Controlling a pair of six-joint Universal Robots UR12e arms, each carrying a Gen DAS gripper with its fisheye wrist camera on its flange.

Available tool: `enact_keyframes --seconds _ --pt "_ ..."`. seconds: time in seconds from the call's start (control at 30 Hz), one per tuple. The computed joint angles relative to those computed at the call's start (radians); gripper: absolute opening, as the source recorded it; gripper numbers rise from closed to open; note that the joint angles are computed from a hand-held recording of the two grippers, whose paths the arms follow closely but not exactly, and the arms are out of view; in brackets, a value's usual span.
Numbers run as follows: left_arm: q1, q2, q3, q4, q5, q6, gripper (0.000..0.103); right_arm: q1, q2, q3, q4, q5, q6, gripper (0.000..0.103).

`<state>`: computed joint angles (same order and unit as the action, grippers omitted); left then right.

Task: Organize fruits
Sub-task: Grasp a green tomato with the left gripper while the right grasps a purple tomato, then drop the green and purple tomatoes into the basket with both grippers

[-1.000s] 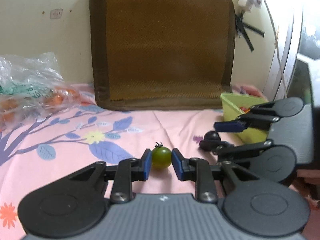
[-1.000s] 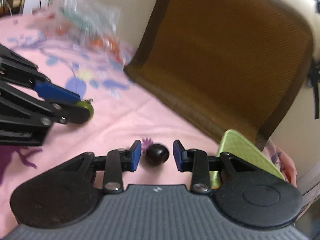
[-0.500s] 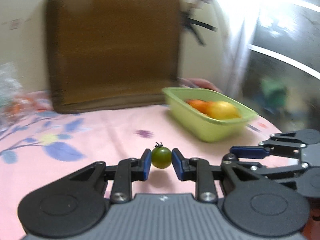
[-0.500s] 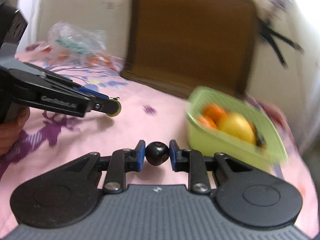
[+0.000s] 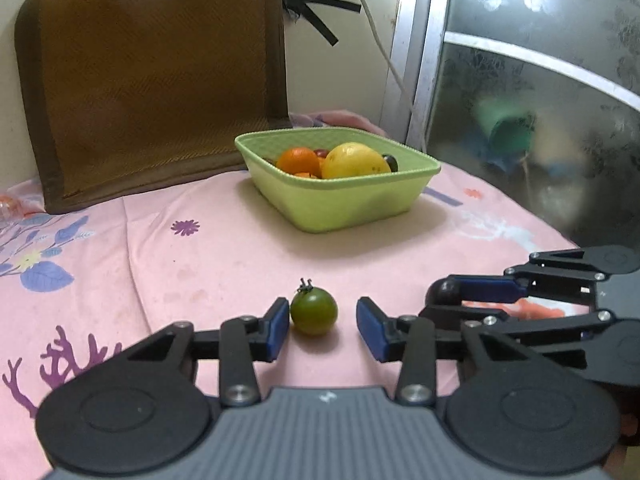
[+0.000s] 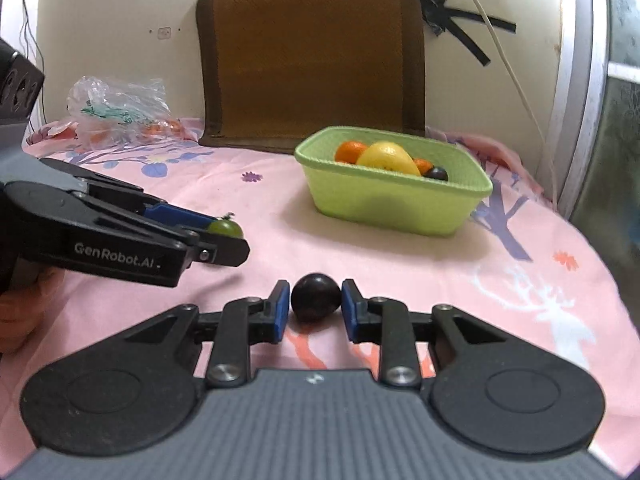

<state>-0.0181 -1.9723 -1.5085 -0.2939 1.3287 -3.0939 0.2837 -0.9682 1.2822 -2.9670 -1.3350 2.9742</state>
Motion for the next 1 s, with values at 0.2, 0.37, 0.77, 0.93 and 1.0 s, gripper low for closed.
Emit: enact_keyframes --seconds 0.2,0.37,0.77,0.93,1.0 --pt "-0.004 -0.001 0.006 0.000 0.018 -0.014 0.025 -0.010 -0.004 0.008 -0.011 0.039 0.041 0.029" --pt "-0.009 -0.036 0.095 0.012 0.039 -0.046 0.026 -0.026 0.029 -0.038 -0.129 0.053 0.138 0.029" --pt "-0.015 -0.270 0.512 -0.246 0.016 -0.174 0.032 -0.048 0.267 -0.460 -0.008 0.076 0.346 0.032" --pt "-0.008 -0.297 0.540 -0.242 -0.009 -0.259 0.045 -0.057 0.257 -0.425 -0.077 0.050 0.378 0.051" --pt "-0.006 -0.289 0.528 -0.234 -0.010 -0.271 0.046 -0.065 0.252 -0.410 -0.113 0.063 0.424 0.051"
